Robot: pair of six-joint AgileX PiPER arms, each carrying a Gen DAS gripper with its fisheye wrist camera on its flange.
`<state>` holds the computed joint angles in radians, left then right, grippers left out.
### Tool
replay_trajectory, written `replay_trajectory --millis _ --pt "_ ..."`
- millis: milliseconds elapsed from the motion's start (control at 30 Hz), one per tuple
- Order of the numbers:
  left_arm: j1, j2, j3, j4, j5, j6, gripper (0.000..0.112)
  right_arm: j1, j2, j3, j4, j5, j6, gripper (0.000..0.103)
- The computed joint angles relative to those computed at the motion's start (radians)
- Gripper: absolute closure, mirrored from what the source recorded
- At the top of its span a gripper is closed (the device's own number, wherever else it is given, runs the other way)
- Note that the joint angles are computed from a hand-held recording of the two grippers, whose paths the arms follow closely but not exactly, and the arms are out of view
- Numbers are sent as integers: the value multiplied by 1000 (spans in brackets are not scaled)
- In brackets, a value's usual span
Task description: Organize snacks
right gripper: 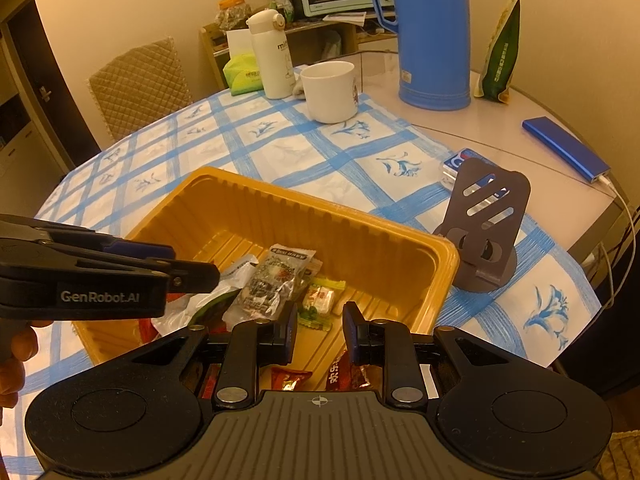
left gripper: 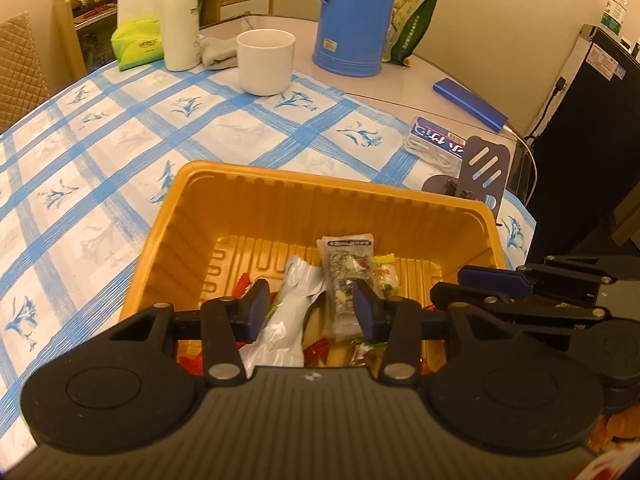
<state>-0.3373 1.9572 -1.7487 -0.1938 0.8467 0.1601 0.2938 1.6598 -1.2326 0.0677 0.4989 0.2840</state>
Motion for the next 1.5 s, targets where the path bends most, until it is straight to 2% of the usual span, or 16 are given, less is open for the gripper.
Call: replay_trajectory --millis 133,200,233,267,300,600,967,1167,1500 --pt "7 -45 50 13 -16 -17 65 5 -14 9 25 6 -22 75" --pt "9 -75 80 23 -25 -29 63 9 -28 19 29 5 -25 60" --pt "10 -91 97 31 -30 -35 63 17 -40 29 9 1 -3 43" --pt "9 -109 115 45 -36 -46 61 24 -53 41 -12 -9 18 34" --pt "8 -126 133 59 -42 -58 59 29 -66 51 -16 -16 19 32" --pt "-1 -310 313 180 -46 -208 58 70 -153 90 63 36 -65 23" --pt "10 -575 526 269 52 -364 58 189 -244 110 44 120 -28 21" --pt "93 -701 602 258 113 -340 58 311 -243 77 -23 146 84 21" --pt "353 -831 664 140 225 -120 58 510 -155 -50 -145 198 281 21"
